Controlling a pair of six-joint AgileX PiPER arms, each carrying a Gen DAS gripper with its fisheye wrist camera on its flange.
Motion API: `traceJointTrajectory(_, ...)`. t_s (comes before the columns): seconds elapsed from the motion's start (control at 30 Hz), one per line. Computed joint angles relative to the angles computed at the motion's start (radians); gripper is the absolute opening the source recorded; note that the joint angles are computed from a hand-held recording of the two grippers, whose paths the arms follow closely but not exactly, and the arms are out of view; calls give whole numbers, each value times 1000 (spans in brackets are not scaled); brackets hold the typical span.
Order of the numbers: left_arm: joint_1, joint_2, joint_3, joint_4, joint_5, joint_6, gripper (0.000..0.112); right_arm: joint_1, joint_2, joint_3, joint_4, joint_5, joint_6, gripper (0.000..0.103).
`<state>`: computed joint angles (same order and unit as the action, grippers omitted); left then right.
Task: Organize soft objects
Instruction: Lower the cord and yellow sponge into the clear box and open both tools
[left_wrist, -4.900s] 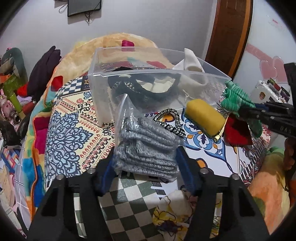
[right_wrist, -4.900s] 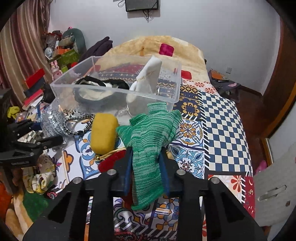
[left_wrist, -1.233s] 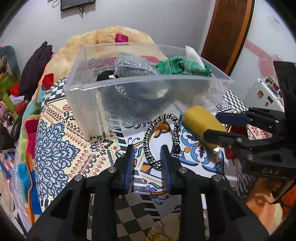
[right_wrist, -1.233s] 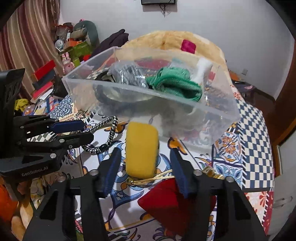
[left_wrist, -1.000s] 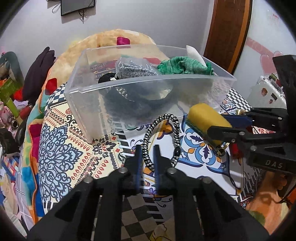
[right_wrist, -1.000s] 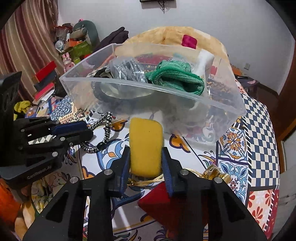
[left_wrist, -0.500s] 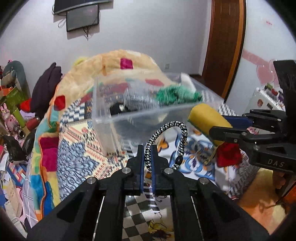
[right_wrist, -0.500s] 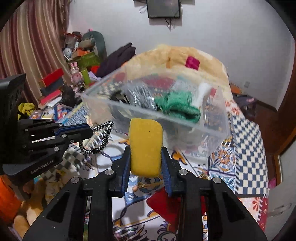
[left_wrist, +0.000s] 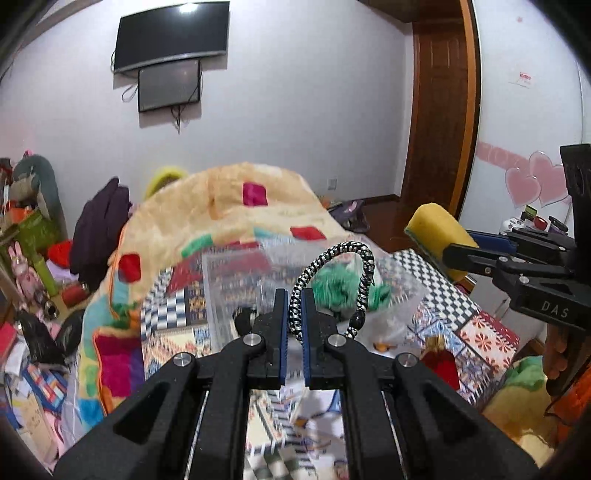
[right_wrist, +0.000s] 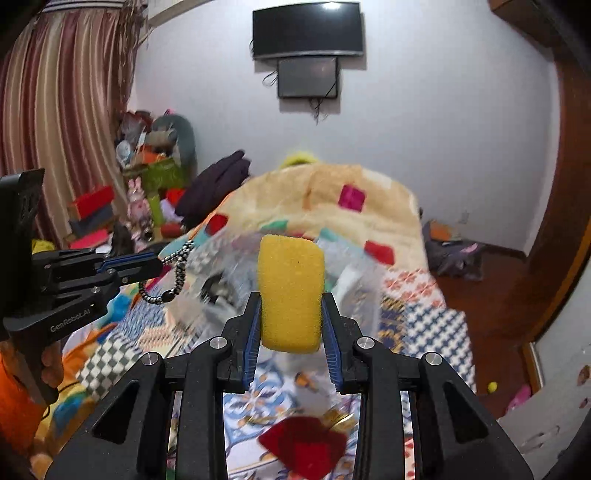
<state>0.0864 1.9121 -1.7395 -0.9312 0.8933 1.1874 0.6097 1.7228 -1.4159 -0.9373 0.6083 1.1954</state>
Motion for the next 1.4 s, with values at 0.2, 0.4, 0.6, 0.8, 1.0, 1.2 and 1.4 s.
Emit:
traceJointTrajectory(0.2,-63,82,-141,60,-14,-97,5,-41,30,-38,-2,3,22,28)
traceJointTrajectory(0.4,-120,190,-288,184,20,-231,5,-97,102,-95,102,-18,-40,28)
traceJointTrajectory(0.6,-178,288,-392,325,5,-334,5,-136,172,-148,237,-19,-153,28)
traceJointTrajectory(0.8,-211,364,-471,423,16,-402,5,-151,219,-191,315,9,-236,28)
traceJointTrajectory(1.0,-201,407,-543,422,78,-431,6,-153,222,-200,348,24,-287,29)
traceJointTrajectory(1.2,-170,378,-523,374,112,-405,18,-167,208,-191,407,16,-337,39)
traceJointTrajectory(1.4,-123,253,-360,273,67,-313,40,-144,145,-141,320,8,-258,55)
